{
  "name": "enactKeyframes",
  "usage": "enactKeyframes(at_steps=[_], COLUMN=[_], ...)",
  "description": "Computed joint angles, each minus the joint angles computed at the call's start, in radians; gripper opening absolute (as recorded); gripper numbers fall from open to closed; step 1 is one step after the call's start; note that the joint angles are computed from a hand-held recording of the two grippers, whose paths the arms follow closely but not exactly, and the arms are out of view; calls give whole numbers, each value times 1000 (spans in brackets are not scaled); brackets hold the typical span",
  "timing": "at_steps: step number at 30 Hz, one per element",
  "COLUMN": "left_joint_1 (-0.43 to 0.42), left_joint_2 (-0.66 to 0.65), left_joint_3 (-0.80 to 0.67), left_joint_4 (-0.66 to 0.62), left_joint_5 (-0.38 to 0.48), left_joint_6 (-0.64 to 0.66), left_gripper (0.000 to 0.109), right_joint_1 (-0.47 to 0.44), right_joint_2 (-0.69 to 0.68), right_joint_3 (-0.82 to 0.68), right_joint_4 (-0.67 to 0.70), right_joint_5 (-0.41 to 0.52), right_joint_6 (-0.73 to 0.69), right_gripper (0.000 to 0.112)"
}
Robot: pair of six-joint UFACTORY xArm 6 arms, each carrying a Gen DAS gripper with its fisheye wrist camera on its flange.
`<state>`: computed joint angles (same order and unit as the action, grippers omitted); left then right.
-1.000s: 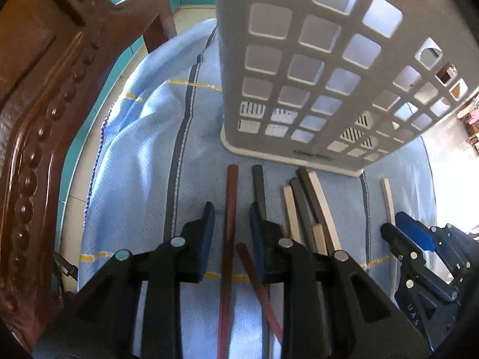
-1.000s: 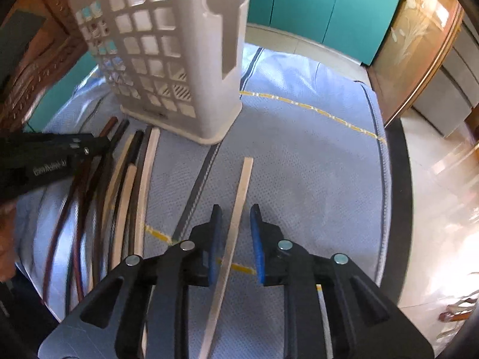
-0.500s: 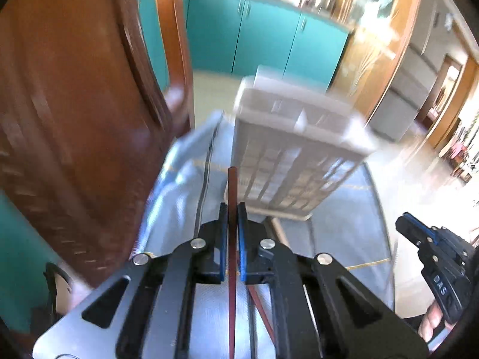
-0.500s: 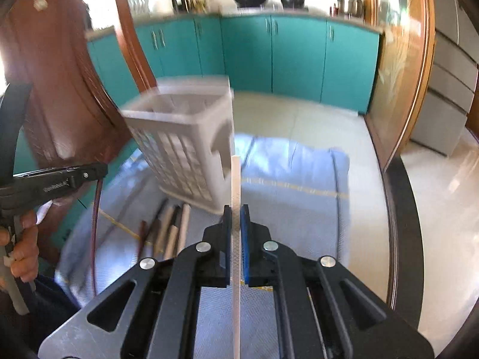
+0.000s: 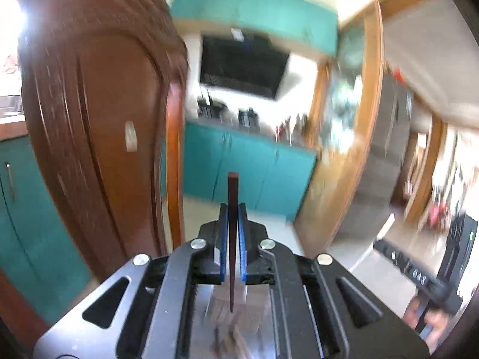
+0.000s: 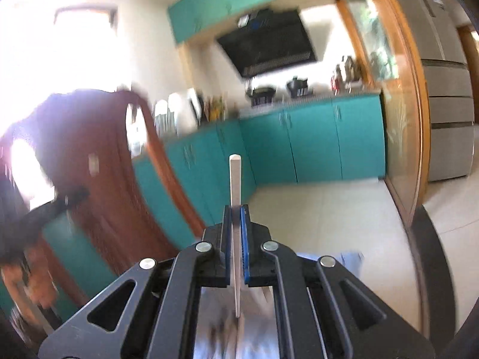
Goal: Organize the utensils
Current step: 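Lift both sticks over the white basket and open both tools to drop them in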
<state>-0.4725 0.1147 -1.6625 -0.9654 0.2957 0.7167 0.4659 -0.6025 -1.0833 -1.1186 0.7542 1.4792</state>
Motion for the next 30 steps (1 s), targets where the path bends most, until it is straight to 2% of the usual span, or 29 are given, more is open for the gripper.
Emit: enactKeyframes(at_steps=[2, 4, 6, 9, 12, 14, 15, 19, 22, 24, 28, 30], left_joint_1=[-13, -26, -36, -48, -61, -67, -72, -71, -63, -60, -50, -65], left_joint_2=[82, 138, 205, 335, 414, 400, 413, 320, 276, 250, 165, 141], left_joint_3=[-74, -109, -154, -257, -312, -275, -274, -97, -16, 32, 171, 208], left_joint_4=[23, 34, 146, 346, 536, 614, 698, 850, 986, 1027, 1003, 880], left_joint_5=[-66, -92, -97, -53, -57, -76, -96, -192, -232, -261, -331, -342], left_joint_6=[-73, -106, -215, -387, -513, -555, -605, -666, -754, -772, -717, -595], left_gripper=[7, 7, 7, 7, 7, 7, 7, 7, 8, 8, 13, 18], right_joint_1=[-25, -8, -27, -66, -50, -38, -32, -6, 19, 24, 45, 66], right_joint_2=[31, 65, 104, 143, 182, 199, 203, 200, 179, 146, 66, 23], right_joint_3=[-12, -12, 1, 33, 47, 50, 53, 64, 82, 108, 174, 212], right_joint_4=[-167, -244, -230, -172, -161, -131, -123, -104, -105, -114, -134, -149], right_joint_5=[-11, 54, 43, -38, -38, -38, -37, -13, 10, 8, 10, 21], right_joint_6=[134, 186, 159, 125, 64, 19, 6, -30, -23, -4, 35, 48], right_gripper=[6, 6, 6, 6, 6, 6, 6, 8, 23, 31, 37, 38])
